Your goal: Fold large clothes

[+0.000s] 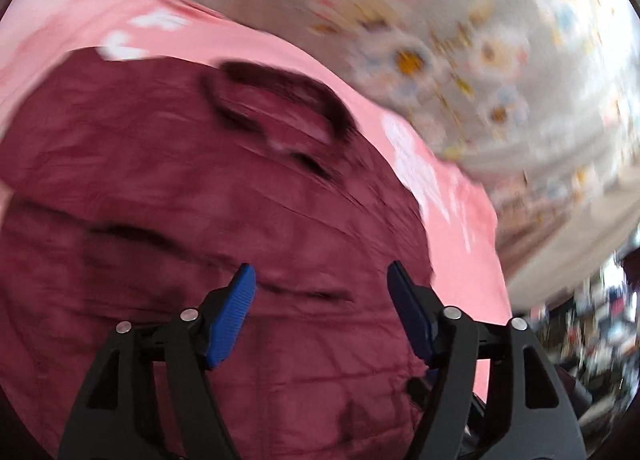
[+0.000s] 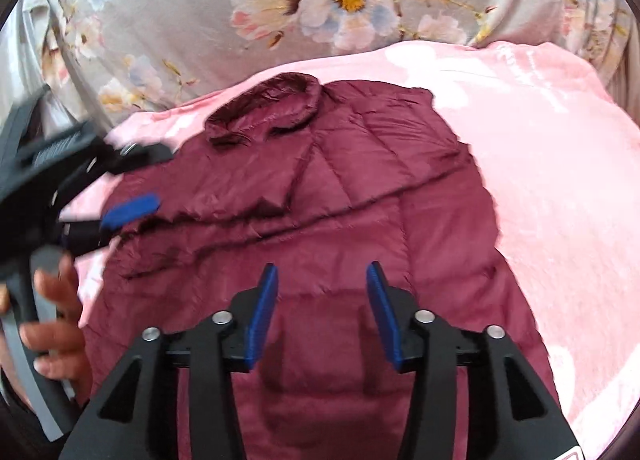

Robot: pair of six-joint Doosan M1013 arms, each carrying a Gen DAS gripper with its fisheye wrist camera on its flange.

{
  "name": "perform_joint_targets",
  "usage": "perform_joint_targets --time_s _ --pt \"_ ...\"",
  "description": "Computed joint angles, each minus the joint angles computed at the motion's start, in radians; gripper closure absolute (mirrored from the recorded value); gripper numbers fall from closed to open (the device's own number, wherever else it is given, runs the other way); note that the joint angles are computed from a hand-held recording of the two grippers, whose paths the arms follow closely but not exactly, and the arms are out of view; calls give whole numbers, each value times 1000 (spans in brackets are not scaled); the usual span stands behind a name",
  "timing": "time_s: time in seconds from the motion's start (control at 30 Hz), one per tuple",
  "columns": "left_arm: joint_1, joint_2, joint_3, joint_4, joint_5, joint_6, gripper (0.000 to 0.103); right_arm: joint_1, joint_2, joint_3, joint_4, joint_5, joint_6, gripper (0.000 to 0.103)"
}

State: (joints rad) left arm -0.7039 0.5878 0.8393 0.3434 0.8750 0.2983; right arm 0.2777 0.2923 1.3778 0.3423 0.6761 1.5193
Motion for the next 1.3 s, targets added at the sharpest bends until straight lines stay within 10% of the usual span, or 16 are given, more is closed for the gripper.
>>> perform_joint_targets --time_s 0.23,0.43,0.47,0.5,0.57,0.8,1.2,1.3 --pt "49 -161 298 169 -40 -451 36 -17 116 -152 262 110 -78 43" --pt "61 -220 403 235 -27 -599 36 3 224 -281 210 162 83 43" --pt "64 -228 417 240 -37 -613 36 5 238 -297 195 173 114 45" --pt "67 -235 432 248 -52 -630 36 7 252 -312 187 185 138 68" --pt "71 -239 441 246 -65 -641 36 5 266 -335 217 208 112 99" --pt "78 -235 433 252 -61 -635 36 2 177 -306 -30 -24 118 99" --pt "134 -151 328 107 -61 -546 37 -27 196 -306 -117 58 148 100" --pt "151 -120 287 49 -30 -475 62 -30 185 -287 -29 53 65 100"
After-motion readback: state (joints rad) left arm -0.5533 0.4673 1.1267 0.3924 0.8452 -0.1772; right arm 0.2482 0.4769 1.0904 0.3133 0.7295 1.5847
